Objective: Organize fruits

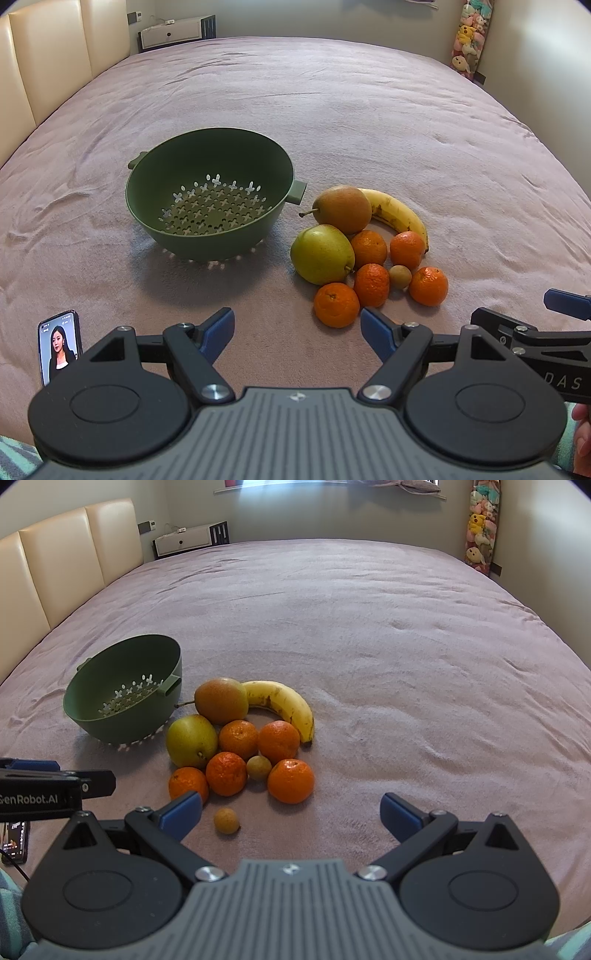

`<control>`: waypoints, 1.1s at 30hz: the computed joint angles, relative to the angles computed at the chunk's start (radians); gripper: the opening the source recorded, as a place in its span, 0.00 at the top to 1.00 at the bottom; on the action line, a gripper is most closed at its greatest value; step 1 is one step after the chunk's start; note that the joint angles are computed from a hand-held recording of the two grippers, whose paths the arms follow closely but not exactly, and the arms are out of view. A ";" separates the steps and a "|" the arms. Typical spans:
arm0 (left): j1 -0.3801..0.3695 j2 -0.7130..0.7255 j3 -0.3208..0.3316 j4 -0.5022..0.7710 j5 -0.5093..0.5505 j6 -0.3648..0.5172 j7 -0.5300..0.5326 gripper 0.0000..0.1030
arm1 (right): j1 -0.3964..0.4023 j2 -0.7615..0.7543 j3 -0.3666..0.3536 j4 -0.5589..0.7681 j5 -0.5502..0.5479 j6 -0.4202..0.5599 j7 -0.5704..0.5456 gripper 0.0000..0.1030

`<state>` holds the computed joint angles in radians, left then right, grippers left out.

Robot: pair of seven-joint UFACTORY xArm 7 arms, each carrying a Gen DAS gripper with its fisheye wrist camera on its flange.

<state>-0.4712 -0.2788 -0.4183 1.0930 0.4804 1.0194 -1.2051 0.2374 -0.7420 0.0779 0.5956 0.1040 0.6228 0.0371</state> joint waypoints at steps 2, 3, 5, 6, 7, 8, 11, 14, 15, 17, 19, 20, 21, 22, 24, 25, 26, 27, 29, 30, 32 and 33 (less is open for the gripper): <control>0.000 0.000 0.000 0.000 0.001 0.001 -0.001 0.11 | 0.001 0.002 0.000 0.001 0.000 0.001 0.001 0.04; 0.001 0.003 0.002 0.001 0.003 -0.001 0.004 0.11 | 0.001 0.004 0.000 0.002 0.001 0.002 0.001 0.04; 0.001 0.004 0.009 -0.007 -0.005 -0.010 0.012 0.11 | 0.003 0.006 -0.003 0.002 0.003 0.005 -0.001 0.04; 0.001 0.000 0.013 -0.012 -0.008 -0.016 0.018 0.11 | 0.007 0.008 -0.007 0.004 0.006 0.006 -0.005 0.04; 0.001 -0.002 0.014 -0.016 -0.009 -0.019 0.024 0.11 | 0.010 0.009 -0.010 0.004 0.010 0.006 -0.008 0.04; 0.003 -0.003 0.015 -0.018 -0.008 -0.017 0.033 0.11 | 0.015 0.015 -0.014 0.006 0.015 0.004 -0.014 0.04; 0.005 -0.003 0.016 -0.019 -0.006 -0.007 0.063 0.16 | 0.030 0.021 -0.023 0.004 0.032 -0.008 -0.033 0.04; -0.001 0.007 0.025 -0.014 -0.026 -0.003 0.112 0.23 | 0.044 0.036 -0.027 0.002 0.043 -0.024 -0.058 0.10; -0.003 0.008 0.032 -0.022 -0.040 -0.024 0.125 0.25 | 0.048 0.045 -0.029 0.004 0.046 -0.027 -0.067 0.15; -0.009 0.003 0.057 -0.052 -0.100 -0.101 0.147 0.28 | 0.049 0.064 -0.025 0.005 0.047 -0.037 -0.078 0.17; -0.005 0.013 0.065 -0.061 -0.131 -0.133 0.167 0.32 | 0.048 0.086 -0.018 0.003 0.043 -0.058 -0.089 0.22; -0.004 0.017 0.070 -0.068 -0.146 -0.159 0.176 0.33 | 0.046 0.098 -0.015 0.003 0.039 -0.067 -0.092 0.27; 0.007 0.022 0.064 -0.079 -0.123 -0.193 0.161 0.33 | 0.041 0.115 -0.011 0.007 0.033 -0.073 -0.092 0.29; 0.016 0.030 0.060 -0.085 -0.104 -0.219 0.145 0.33 | 0.035 0.129 -0.006 0.009 0.029 -0.079 -0.085 0.29; 0.024 0.049 0.065 -0.093 -0.097 -0.267 0.135 0.36 | 0.032 0.157 -0.009 0.010 0.034 -0.096 -0.079 0.36; 0.028 0.059 0.068 -0.095 -0.094 -0.287 0.130 0.36 | 0.031 0.172 -0.011 0.012 0.038 -0.100 -0.077 0.38; 0.030 0.070 0.071 -0.095 -0.091 -0.304 0.129 0.38 | 0.030 0.187 -0.011 0.015 0.040 -0.108 -0.073 0.40; 0.032 0.083 0.073 -0.093 -0.085 -0.315 0.130 0.39 | 0.028 0.201 -0.011 0.015 0.041 -0.121 -0.071 0.41; 0.036 0.102 0.079 -0.097 -0.062 -0.353 0.123 0.39 | 0.022 0.229 -0.006 0.017 0.033 -0.148 -0.069 0.41; 0.036 0.112 0.080 -0.094 -0.053 -0.357 0.118 0.39 | 0.022 0.244 -0.004 0.019 0.028 -0.161 -0.073 0.42; 0.031 0.130 0.091 -0.086 -0.064 -0.354 0.130 0.39 | 0.028 0.273 -0.006 0.028 0.027 -0.169 -0.082 0.44; 0.027 0.134 0.098 -0.086 -0.079 -0.355 0.139 0.39 | 0.035 0.285 -0.011 0.033 0.035 -0.169 -0.088 0.44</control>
